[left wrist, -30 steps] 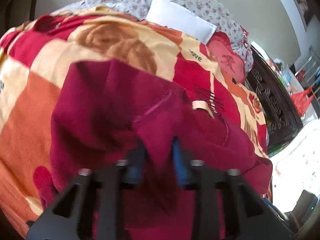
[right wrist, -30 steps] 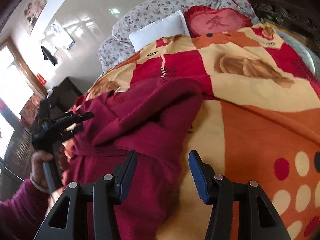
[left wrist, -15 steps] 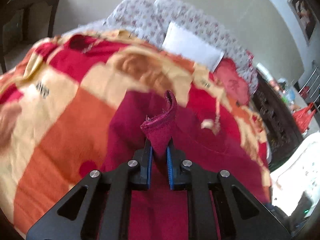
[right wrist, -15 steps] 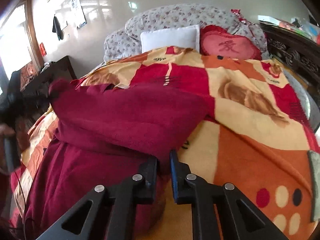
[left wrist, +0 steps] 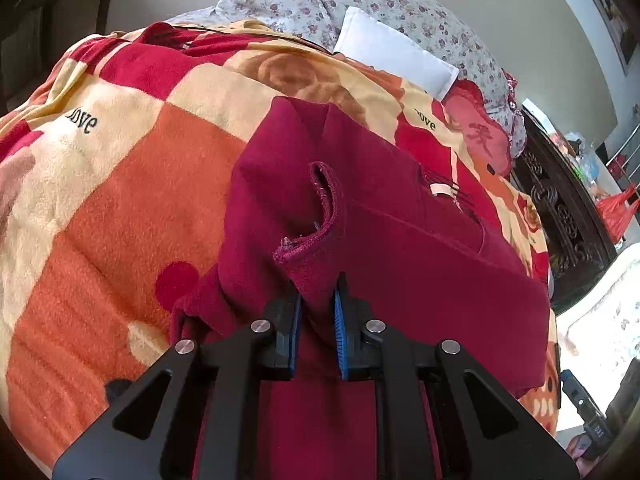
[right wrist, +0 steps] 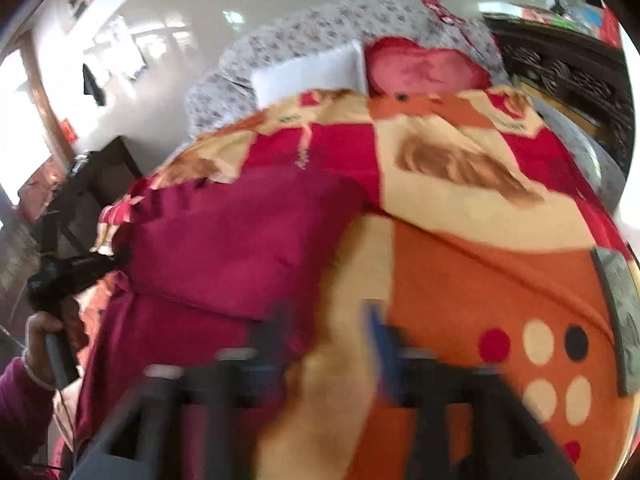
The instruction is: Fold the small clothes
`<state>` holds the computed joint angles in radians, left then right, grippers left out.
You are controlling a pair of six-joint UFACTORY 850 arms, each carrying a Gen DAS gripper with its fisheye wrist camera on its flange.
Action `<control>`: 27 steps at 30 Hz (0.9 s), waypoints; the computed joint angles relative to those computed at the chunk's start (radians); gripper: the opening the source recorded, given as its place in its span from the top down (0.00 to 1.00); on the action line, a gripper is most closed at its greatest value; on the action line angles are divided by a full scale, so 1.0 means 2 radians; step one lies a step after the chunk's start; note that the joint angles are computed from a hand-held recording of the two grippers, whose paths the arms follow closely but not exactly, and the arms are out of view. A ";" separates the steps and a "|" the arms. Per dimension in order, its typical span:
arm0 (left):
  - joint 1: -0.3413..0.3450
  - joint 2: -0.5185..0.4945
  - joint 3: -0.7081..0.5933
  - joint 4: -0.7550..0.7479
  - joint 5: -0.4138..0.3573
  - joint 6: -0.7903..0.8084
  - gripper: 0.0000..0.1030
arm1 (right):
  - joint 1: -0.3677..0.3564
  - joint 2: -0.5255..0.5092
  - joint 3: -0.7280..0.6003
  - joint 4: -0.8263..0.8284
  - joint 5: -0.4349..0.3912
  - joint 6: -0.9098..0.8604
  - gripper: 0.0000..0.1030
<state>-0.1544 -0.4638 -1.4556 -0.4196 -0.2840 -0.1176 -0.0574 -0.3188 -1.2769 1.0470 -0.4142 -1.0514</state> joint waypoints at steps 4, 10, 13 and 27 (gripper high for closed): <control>-0.003 0.002 -0.003 0.040 -0.003 -0.029 0.88 | 0.022 -0.027 -0.037 -0.069 0.019 0.083 0.46; -0.008 0.025 0.008 0.116 0.014 -0.086 0.64 | 0.022 -0.075 -0.085 -0.180 -0.025 0.225 0.66; -0.005 0.036 0.020 0.135 0.038 -0.109 0.49 | 0.028 -0.065 -0.054 -0.221 -0.048 0.222 0.67; -0.015 0.001 -0.011 0.196 0.004 -0.155 0.49 | -0.014 -0.121 -0.138 0.011 -0.090 0.150 0.38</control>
<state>-0.1847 -0.4620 -1.4779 -0.0285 -0.2751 -0.4273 -0.0846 -0.5600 -1.5523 1.0688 -0.5940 -0.7522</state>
